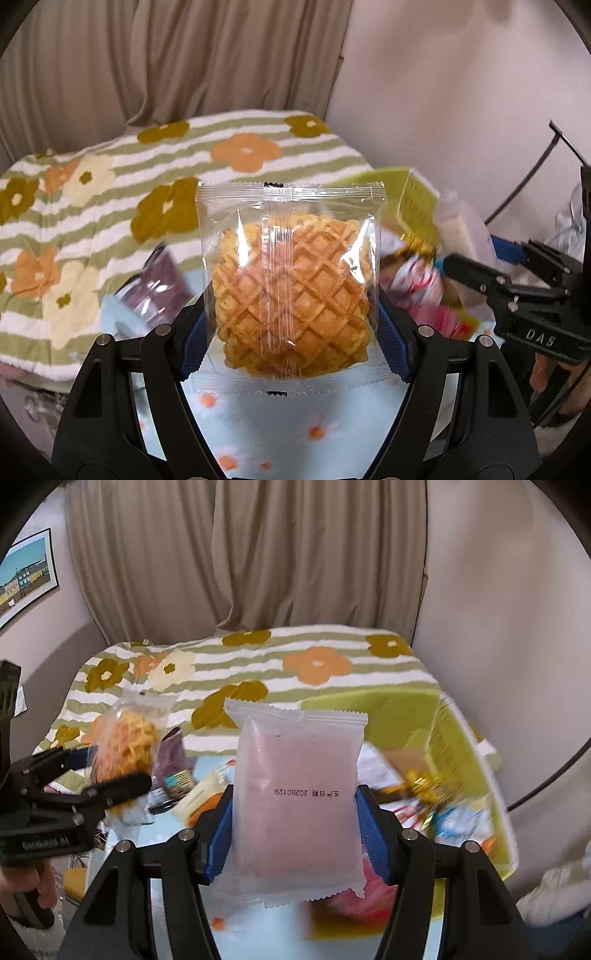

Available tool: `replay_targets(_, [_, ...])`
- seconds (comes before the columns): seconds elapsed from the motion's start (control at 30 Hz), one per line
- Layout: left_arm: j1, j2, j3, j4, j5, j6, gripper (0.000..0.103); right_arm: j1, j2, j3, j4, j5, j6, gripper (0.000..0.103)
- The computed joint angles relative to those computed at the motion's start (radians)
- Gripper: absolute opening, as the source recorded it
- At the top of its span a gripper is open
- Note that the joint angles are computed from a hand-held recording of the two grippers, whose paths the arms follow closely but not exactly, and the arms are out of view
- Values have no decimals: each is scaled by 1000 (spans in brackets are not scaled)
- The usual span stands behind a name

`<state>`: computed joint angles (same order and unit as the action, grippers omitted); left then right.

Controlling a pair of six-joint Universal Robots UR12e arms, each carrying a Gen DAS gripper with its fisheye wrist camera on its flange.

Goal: Organize snacks
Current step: 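Carry both packs over the yellow box and release them inside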

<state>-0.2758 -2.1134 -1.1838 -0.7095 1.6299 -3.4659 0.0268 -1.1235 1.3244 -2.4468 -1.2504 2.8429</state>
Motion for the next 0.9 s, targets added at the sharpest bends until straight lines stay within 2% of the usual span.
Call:
replay_targets(0.17, [-47,-109,174,-52,42,-49,75,-59,38,-61,41,60,-62,57])
replay_targets(0.37, [-75,-266,419,-172,6,-131,75,-115,105,-160,137,119,-131,57])
replay_targets(0.53, [-90,-408,661,-353,8,-145,75,-139,144,-219,205,134,-160,57])
replay_targets(0.6, [-90,-468,764,-422,-27,-136,77,-144,154,-233,227,139,-161,57])
replay_targets(0.63, [-88,-480,778,-420,-49,-122,79,-147,159,-241,236,140,-162,57])
replay_targets(0.7, [-93,-519,851,-469,-47,-100,103,-152,166,-249,250,145,-154,57])
replay_targets(0.77, [-99,-527,864,-489,-21,-94,103,-156,172,-258,258,149,-146,57])
replay_targets(0.9, [-106,-503,816,-531,34,-117,103,-160,184,-280,292,160,-160,57])
